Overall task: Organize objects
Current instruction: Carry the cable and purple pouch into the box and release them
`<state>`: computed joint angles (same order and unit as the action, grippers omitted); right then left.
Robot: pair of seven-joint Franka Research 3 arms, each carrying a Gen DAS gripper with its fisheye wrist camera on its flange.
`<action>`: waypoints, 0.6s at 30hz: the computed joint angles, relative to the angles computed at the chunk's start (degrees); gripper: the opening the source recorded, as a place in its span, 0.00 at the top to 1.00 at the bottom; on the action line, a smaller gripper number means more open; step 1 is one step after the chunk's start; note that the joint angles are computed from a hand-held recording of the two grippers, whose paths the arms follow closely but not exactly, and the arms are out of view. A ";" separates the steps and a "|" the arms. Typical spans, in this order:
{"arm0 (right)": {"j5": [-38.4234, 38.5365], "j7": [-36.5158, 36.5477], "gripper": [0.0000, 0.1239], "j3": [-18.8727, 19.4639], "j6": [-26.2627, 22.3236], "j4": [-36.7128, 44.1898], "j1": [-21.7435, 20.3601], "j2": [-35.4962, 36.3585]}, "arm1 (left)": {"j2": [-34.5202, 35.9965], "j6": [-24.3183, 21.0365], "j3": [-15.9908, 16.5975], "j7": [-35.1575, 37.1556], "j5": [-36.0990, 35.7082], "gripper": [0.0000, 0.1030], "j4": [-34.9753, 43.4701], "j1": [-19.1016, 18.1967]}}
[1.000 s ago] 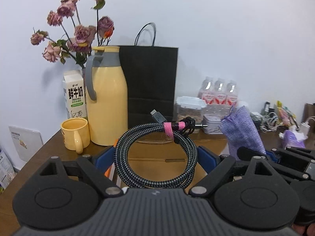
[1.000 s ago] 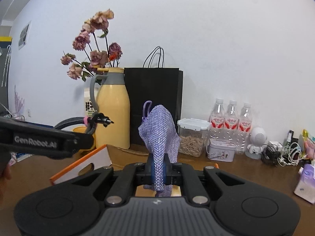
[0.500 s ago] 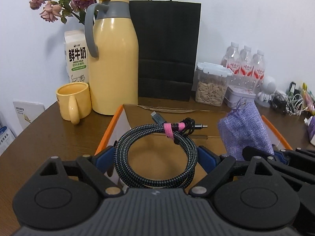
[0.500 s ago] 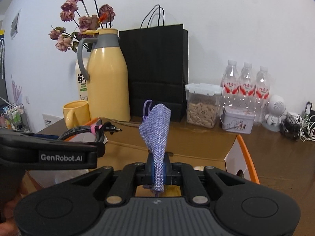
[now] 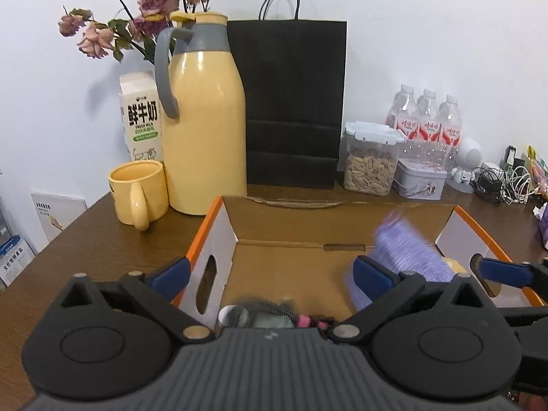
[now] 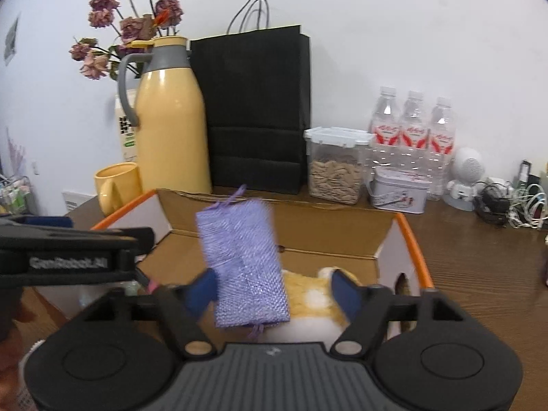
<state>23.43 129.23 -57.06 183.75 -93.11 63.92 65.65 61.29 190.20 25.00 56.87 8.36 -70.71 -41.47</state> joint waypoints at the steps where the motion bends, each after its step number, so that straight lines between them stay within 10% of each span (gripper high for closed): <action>1: 0.30 0.32 0.28 -0.46 -0.10 -0.48 0.46 0.11 | 0.08 0.15 0.76 -0.40 -0.56 0.00 -0.21 -0.51; 18: 2.56 0.59 0.17 -3.50 1.13 -4.78 4.28 -0.16 | -2.98 4.68 -1.10 4.46 -3.93 0.00 -5.36 -0.69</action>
